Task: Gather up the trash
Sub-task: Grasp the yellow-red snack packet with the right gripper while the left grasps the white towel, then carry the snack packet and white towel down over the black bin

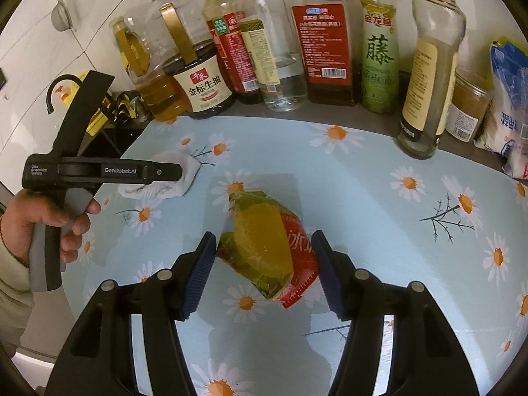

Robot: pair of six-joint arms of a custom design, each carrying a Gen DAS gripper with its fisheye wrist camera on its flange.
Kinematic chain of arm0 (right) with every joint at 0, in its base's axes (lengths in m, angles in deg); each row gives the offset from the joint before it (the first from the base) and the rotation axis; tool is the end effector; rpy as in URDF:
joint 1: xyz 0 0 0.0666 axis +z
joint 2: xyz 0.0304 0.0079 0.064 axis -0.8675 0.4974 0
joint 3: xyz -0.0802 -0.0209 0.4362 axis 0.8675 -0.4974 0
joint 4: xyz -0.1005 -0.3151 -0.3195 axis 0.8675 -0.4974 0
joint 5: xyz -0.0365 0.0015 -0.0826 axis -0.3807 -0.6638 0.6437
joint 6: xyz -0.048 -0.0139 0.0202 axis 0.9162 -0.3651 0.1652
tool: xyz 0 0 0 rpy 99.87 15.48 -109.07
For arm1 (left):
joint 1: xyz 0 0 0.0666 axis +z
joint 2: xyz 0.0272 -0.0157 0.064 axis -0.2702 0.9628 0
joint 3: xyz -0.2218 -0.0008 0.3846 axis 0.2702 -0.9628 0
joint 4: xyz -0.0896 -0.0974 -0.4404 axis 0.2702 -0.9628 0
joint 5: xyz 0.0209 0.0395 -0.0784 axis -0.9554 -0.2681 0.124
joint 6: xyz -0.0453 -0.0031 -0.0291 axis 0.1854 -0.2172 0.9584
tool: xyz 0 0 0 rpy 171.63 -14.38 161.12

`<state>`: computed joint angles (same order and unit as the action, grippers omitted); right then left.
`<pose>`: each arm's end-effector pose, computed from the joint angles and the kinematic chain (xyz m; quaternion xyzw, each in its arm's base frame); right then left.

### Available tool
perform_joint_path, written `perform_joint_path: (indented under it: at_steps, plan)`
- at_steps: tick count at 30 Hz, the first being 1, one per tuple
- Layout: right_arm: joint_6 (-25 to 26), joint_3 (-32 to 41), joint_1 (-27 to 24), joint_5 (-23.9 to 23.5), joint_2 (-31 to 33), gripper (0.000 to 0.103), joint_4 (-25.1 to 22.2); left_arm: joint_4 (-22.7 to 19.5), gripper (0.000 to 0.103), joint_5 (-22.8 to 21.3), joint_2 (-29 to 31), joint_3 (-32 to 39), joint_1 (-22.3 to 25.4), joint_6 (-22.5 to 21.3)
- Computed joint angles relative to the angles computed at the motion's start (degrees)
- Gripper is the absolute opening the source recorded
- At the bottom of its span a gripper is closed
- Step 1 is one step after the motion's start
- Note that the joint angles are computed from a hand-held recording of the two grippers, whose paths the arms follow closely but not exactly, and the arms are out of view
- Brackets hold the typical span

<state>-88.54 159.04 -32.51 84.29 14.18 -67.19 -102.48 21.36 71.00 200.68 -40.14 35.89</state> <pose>0.5224 0.2687 0.5561 0.0556 0.9436 0.1119 0.3067 0.6937 -0.3205 0.5497 0.2075 0.9611 -0.0917 0.1576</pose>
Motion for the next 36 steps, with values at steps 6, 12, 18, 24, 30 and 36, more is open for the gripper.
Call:
perform_joint_path:
  at_steps: [6,12,18,24,30,36]
  plan:
    - [-0.8,-0.8,0.2,0.3,-0.8,0.06,0.1,2.4,0.054,0.8,-1.9,-3.8,0.0,-1.5]
    - [-1.7,-1.1,0.9,1.6,-1.4,0.06,-0.3,5.2,0.046,1.2,-5.2,-8.6,-0.2,-2.7]
    - [-2.9,-1.1,2.6,3.1,-1.7,0.06,-0.7,9.0,0.046,2.7,-10.3,-15.1,0.6,-3.8]
    - [-4.9,-0.4,5.2,6.3,-1.9,0.06,-1.7,11.0,0.046,5.6,-15.5,-20.8,1.6,-6.4]
    - [-9.1,1.1,9.2,11.2,-1.7,0.06,-4.1,12.9,0.046,8.7,-21.5,-28.0,2.9,-10.3]
    - [-15.3,3.2,14.4,16.0,-0.6,0.06,-7.0,13.7,0.046,12.2,-28.0,-35.0,5.3,-15.3]
